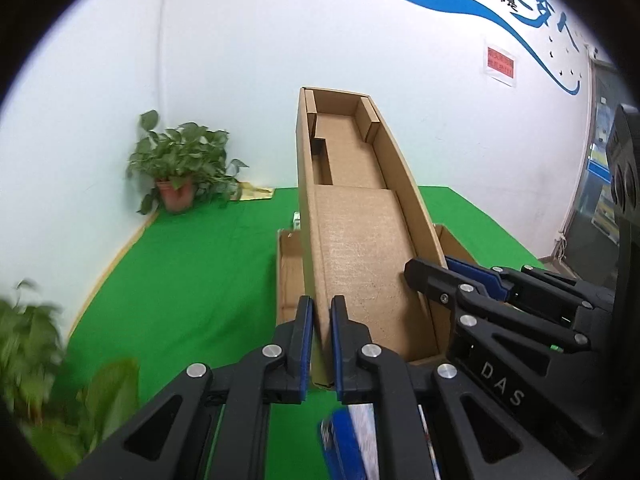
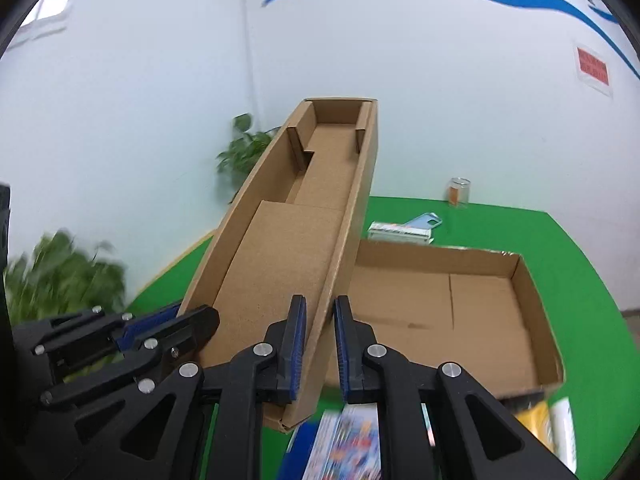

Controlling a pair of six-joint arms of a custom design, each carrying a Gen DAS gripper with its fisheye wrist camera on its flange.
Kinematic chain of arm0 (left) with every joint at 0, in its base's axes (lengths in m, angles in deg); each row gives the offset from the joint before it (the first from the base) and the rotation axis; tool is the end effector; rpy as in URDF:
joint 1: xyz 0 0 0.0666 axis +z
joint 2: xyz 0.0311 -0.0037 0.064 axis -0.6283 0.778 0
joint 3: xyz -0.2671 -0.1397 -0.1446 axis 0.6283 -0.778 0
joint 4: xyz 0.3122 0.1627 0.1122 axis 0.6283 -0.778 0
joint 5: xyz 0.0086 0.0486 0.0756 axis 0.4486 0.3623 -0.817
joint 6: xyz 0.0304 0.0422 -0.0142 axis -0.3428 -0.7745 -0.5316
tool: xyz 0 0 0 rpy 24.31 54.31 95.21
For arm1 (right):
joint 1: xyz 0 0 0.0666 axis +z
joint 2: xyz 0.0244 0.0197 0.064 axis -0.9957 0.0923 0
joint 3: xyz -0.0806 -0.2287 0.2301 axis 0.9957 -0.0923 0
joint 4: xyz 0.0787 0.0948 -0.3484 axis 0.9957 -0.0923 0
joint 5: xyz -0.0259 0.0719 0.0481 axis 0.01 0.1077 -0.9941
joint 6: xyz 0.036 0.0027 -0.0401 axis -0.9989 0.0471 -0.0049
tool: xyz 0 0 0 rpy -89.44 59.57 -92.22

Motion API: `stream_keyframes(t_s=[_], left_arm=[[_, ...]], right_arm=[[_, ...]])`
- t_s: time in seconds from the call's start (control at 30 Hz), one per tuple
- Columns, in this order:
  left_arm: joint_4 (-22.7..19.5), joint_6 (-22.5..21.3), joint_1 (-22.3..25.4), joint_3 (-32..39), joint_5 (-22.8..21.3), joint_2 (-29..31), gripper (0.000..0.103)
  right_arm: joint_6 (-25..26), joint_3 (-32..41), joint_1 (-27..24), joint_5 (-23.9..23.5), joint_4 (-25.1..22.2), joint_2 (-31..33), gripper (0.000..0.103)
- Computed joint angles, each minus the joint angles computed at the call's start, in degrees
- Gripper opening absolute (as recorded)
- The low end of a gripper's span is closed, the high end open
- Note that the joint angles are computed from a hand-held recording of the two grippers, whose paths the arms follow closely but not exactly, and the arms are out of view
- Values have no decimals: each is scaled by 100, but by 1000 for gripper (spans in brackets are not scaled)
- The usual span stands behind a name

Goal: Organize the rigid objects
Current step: 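Lower the insert into the large cardboard box and open both tools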

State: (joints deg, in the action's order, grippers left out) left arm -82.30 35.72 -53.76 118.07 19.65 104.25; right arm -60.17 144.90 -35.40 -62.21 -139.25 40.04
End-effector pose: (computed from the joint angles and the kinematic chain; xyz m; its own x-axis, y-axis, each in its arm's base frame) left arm 0.3428 -0.0893 0.5838 -0.5436 0.0726 -0.8362 0.1744 0.9843 -0.0279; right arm 0.2689 0.2886 0.5953 -0.4587 0.0209 -0.8884 -0.2818 0.9447 0.1678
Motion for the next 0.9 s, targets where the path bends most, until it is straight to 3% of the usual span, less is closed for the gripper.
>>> stream_keyframes(t_s=[0.17, 0.33, 0.57, 0.67, 0.77, 0.9], left_arm=[[-518, -118, 278, 1490, 318, 1437, 8], [-838, -195, 429, 1875, 423, 2149, 8], [-931, -130, 564, 1585, 467, 2507, 8], [-871, -23, 564, 1243, 428, 2533, 8], [-911, 33, 505, 1015, 196, 2553, 9], [-1063, 137, 402, 882, -153, 2588, 8]], right_arm=[[152, 1815, -1148, -1252, -850, 1314, 12], [113, 3493, -1678, -2048, -1546, 2793, 12], [-117, 3599, -1727, -2380, -1658, 3623, 11], [-145, 3292, -1806, -2627, -1510, 3800, 11], [-167, 2531, -1834, -2773, -1175, 3647, 10], [-305, 2359, -1869, -3088, -1139, 3890, 9]])
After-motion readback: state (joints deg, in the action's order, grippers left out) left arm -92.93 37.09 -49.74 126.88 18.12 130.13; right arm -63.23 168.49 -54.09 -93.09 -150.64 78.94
